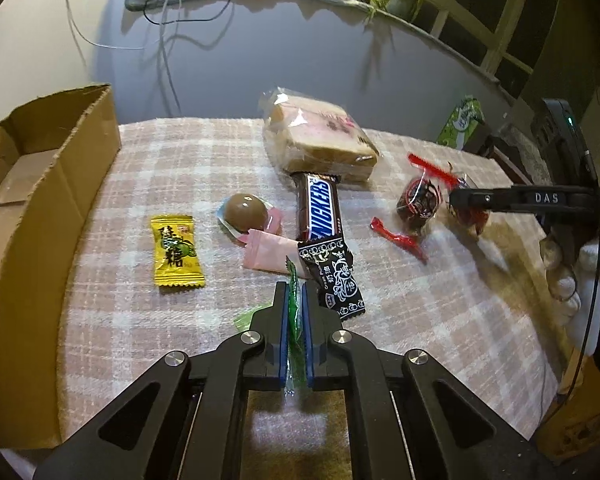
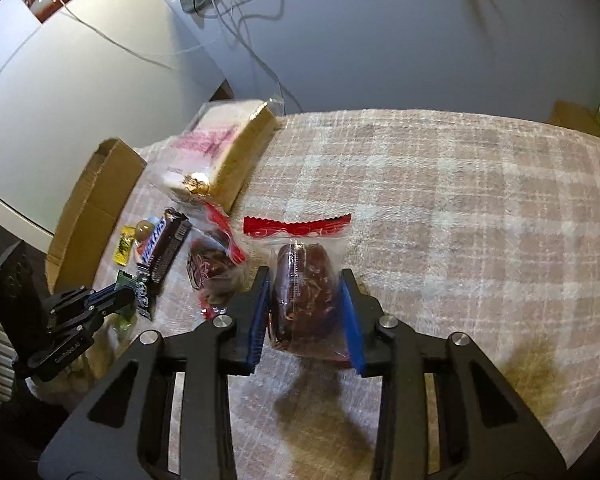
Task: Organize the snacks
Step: 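Grasp the green candy with the left tool while the right tool grasps the bagged brown pastry, then carry both held snacks into the cardboard box and open both tools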
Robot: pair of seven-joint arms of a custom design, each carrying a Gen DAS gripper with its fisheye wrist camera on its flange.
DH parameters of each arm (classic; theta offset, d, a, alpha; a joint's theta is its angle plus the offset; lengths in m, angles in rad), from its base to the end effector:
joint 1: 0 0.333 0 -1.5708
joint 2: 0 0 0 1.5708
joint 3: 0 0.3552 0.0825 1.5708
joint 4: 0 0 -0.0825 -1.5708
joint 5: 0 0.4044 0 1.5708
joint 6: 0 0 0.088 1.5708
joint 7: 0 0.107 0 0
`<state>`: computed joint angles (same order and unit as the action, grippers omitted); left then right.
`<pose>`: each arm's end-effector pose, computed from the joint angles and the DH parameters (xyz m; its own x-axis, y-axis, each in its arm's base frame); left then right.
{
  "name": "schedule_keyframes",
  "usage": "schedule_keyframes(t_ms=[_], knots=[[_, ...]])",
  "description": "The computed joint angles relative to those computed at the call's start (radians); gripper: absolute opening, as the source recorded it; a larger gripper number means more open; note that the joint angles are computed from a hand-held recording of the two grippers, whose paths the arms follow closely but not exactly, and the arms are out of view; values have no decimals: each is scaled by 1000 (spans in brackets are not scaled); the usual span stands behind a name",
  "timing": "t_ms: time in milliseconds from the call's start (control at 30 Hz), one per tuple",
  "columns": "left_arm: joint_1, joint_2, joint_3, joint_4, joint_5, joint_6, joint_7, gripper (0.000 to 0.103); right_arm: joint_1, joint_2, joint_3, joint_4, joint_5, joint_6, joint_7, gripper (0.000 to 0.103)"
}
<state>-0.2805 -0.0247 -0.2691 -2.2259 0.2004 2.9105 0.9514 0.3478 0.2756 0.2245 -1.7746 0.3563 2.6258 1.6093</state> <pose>0.4919 -0.3168 0.4929 -0.1876 -0.9545 0.2318 -0.7901 0.0065 -0.6129 0.6041 0.3604 0.4997 0.3224 -0.8648 -0.3850 -0.8761 -0.1185 -0.4674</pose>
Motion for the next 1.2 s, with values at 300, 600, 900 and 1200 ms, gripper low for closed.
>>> schedule_keyframes(t_ms=[300, 600, 900, 1200], knots=[[33, -48, -18, -48, 51, 67, -114, 5, 47, -72, -26, -93, -119, 126, 92, 34], [114, -118, -75, -85, 121, 100, -184, 5, 71, -113, -6, -105, -175, 191, 117, 34], [217, -233, -122, -161, 94, 105, -172, 5, 113, -13, 61, 56, -144, 179, 21, 34], [333, -354, -158, -253, 16, 111, -138, 5, 205, 196, 89, 352, -209, 78, -2, 34]])
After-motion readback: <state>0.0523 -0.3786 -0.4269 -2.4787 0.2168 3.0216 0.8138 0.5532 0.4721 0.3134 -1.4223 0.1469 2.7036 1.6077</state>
